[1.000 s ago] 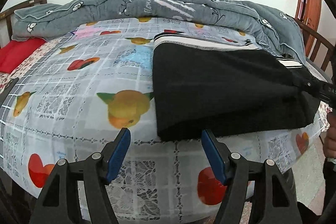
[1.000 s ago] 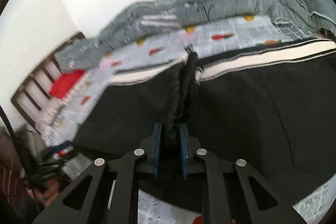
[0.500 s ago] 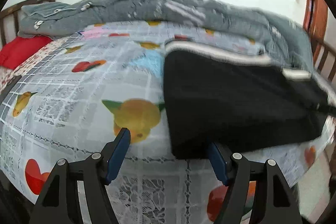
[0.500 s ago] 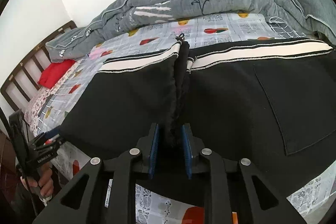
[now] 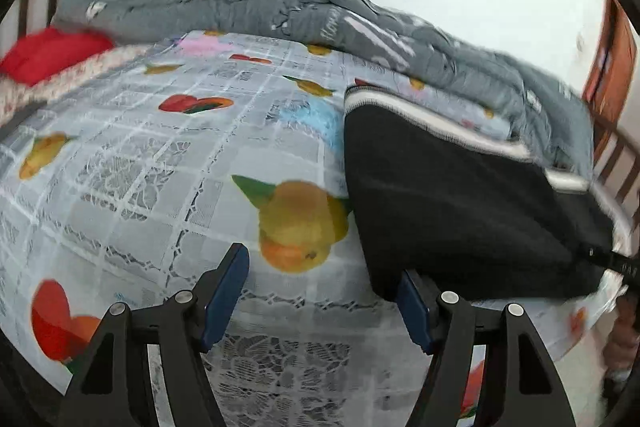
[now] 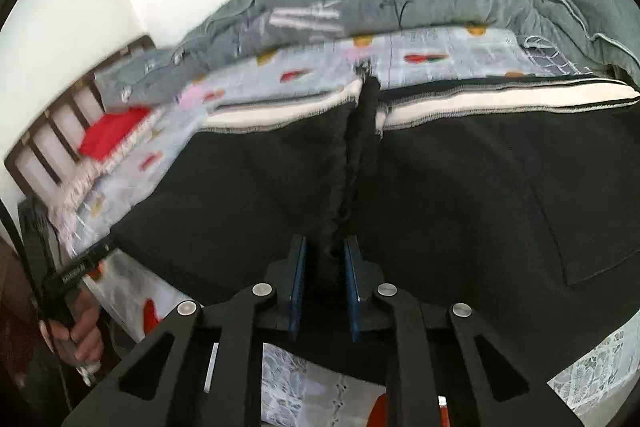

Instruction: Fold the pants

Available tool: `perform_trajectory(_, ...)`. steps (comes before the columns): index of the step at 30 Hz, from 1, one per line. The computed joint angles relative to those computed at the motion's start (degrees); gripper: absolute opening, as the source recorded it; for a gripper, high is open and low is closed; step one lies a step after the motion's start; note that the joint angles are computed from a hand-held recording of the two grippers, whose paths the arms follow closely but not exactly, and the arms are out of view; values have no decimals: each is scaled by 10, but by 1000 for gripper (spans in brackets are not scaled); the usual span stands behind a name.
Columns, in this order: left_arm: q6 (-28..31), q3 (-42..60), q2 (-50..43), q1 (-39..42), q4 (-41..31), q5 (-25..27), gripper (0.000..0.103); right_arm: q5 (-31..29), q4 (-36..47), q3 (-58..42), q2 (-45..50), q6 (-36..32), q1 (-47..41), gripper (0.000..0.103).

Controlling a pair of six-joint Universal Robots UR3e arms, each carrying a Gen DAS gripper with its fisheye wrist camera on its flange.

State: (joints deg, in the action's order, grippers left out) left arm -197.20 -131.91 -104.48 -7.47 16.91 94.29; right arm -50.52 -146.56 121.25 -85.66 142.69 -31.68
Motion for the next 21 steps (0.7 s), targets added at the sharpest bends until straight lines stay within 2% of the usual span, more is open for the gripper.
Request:
perform_trajectory(2,9,9,-2,-19,-9,30,70,-4,-3,3,0,-7,0,23)
perform_trajectory(4,5,-7,18,-7,-11,10,70,18,50,-10,-23,-41,-17,29)
perform_trajectory(6,6,-29,37,20,-3,-34,70,37,50,-16,-33,-49,-26,36)
perform_trajectory(8,10,-32,42,32,-9,-52,70,34,3,-49,-5,-8,-10,45)
perform_trajectory(10,9,-23,38,24,-13,-41,70,24,-19,-104,45,25,15,45)
perform_trajectory(13,8,-14,34,18,-22,-32,70,-28,-31,-225,148,95,74,45)
perform_trajectory(14,9,-14,35,19,-23,-35,70,-40,-21,-250,166,103,84,43)
perform_trajectory(15,10,-16,37,21,-24,-37,70,-56,-8,-276,187,108,97,30)
perform_trajectory(17,12,-16,37,22,-24,-38,71,-115,-11,-305,216,105,132,13)
perform_trajectory(18,14,-16,37,21,-25,-38,71,-115,-50,-284,210,103,131,8)
perform_trajectory(21,20,-20,35,25,-14,-44,71,-33,-130,-215,184,149,79,6)
